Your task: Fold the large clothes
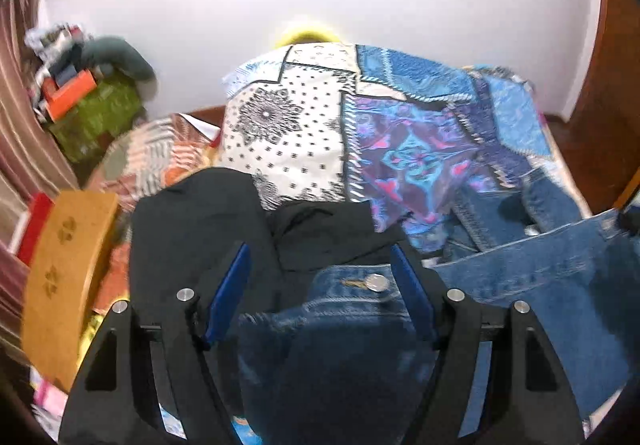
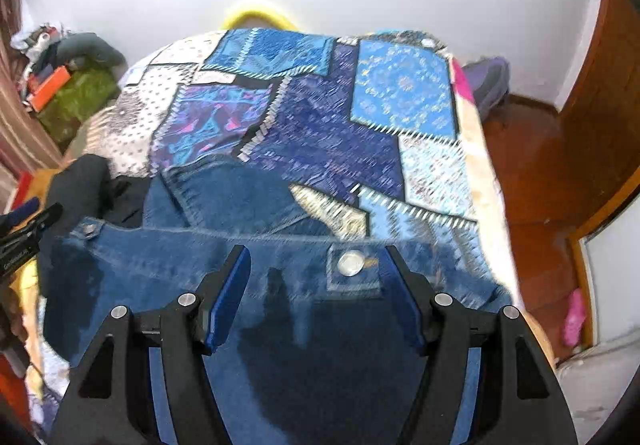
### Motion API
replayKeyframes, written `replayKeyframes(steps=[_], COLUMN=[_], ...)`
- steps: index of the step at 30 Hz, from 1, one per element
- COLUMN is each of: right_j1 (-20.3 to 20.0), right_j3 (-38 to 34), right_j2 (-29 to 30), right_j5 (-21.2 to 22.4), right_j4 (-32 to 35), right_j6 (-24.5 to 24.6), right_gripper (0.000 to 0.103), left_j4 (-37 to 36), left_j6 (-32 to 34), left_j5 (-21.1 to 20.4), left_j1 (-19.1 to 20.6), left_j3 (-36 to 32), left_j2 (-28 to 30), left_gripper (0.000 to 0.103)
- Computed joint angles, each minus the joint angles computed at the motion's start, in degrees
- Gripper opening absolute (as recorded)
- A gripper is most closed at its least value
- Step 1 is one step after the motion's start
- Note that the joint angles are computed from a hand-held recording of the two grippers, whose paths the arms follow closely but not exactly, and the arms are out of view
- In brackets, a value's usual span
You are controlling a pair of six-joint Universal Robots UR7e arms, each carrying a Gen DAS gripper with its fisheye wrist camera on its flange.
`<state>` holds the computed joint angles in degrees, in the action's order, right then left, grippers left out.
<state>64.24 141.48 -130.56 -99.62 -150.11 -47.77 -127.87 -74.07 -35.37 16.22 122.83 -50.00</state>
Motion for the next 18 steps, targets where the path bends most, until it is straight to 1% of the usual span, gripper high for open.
replayKeyframes(steps=[2, 5, 7, 11, 14, 18], right_j1=[-0.64, -0.53, -1.13, -3.30, -5.18, -8.04], right_j3=[0.99, 2.97, 4.00, 4.52, 4.82, 5.18], right_j2=[-2.26, -5.03, -8.09, -15.64, -21.90, -29.15], right_j5=[-0.18, -1.39, -0.99, 1.94, 4.40, 7.21], right_j4=[2.36, 2.91, 4.66, 12.24, 18.20, 24.86], right_j6=[-1.71, -5.08, -6.83, -9.62, -11.49, -14.82], right_gripper=[0.063, 0.063, 0.063, 0.063, 0.063, 0.063], left_j4=[-0.12, 1.82, 2.63, 6.01, 8.95, 10.59], left_j6=[-0.44, -1.54, -2.35, -6.02, -10.61, -16.79], left_j5=[-1.02, -3.03, -4.81, -7.50, -9.68, -12.70], left_j1=[-1.40, -3.50, -5.12, -8.86, -11.93, -15.03], left_j3=[1.18, 2.02, 2.69, 4.12, 5.61, 8.48], left_j2=[-0.83, -1.29, -1.59, -3.62, -6.03, -9.62], left_gripper=[0.072, 0.072, 0.072, 0.072, 0.076, 0.081])
